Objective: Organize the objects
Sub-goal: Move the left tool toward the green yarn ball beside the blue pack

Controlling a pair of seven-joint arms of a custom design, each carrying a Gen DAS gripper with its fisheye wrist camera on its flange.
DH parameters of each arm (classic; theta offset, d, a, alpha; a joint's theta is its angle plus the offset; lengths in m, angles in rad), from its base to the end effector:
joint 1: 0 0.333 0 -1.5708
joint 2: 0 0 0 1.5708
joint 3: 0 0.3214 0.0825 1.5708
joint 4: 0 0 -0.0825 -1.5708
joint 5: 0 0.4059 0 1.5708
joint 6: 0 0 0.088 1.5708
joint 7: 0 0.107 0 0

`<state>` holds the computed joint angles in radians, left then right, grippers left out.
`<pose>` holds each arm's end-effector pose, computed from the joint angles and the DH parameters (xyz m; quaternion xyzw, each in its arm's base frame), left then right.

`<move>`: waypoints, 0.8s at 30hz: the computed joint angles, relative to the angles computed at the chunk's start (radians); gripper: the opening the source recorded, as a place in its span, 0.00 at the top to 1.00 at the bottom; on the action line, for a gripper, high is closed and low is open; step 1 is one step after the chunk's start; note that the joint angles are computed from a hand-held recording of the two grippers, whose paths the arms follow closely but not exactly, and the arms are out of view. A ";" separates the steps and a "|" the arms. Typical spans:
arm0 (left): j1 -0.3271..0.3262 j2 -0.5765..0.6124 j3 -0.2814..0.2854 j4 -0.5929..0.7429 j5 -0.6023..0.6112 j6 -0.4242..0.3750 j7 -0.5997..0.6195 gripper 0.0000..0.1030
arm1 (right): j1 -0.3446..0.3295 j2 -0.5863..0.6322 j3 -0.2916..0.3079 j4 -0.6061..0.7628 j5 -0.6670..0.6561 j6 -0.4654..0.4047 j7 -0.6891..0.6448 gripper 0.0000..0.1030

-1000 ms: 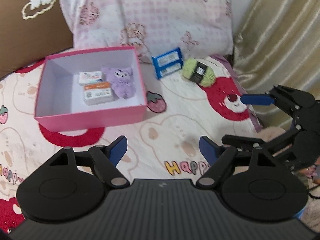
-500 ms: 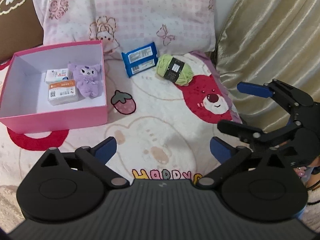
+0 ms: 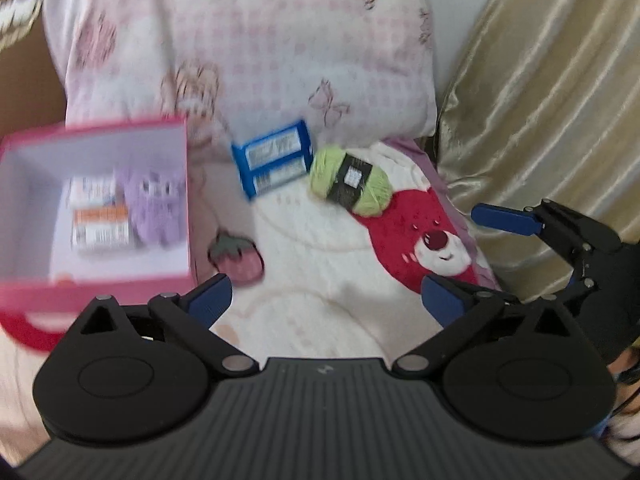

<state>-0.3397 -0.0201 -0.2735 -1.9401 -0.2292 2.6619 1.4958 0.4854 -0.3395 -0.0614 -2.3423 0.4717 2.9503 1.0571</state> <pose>0.5123 -0.3541 0.5741 -0.5220 0.7687 -0.3611 0.0783 0.4779 0.1794 0.5700 -0.7630 0.4466 -0.2219 0.4111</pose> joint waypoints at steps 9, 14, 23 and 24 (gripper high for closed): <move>0.004 0.113 -0.016 0.092 -0.061 0.054 -0.001 0.00 | 0.056 0.088 -0.087 0.063 0.123 -0.014 -0.139 0.11; 0.016 0.199 -0.040 0.152 -0.130 0.124 0.001 0.00 | -0.035 0.180 -0.042 0.139 0.142 -0.058 -0.088 0.11; 0.029 0.324 -0.070 0.208 -0.117 0.244 -0.048 0.00 | -0.260 0.332 0.114 0.178 -0.514 0.098 0.418 0.11; 0.034 0.341 -0.076 0.221 -0.119 0.249 -0.051 0.01 | -0.262 0.350 0.110 0.194 -0.566 0.093 0.479 0.11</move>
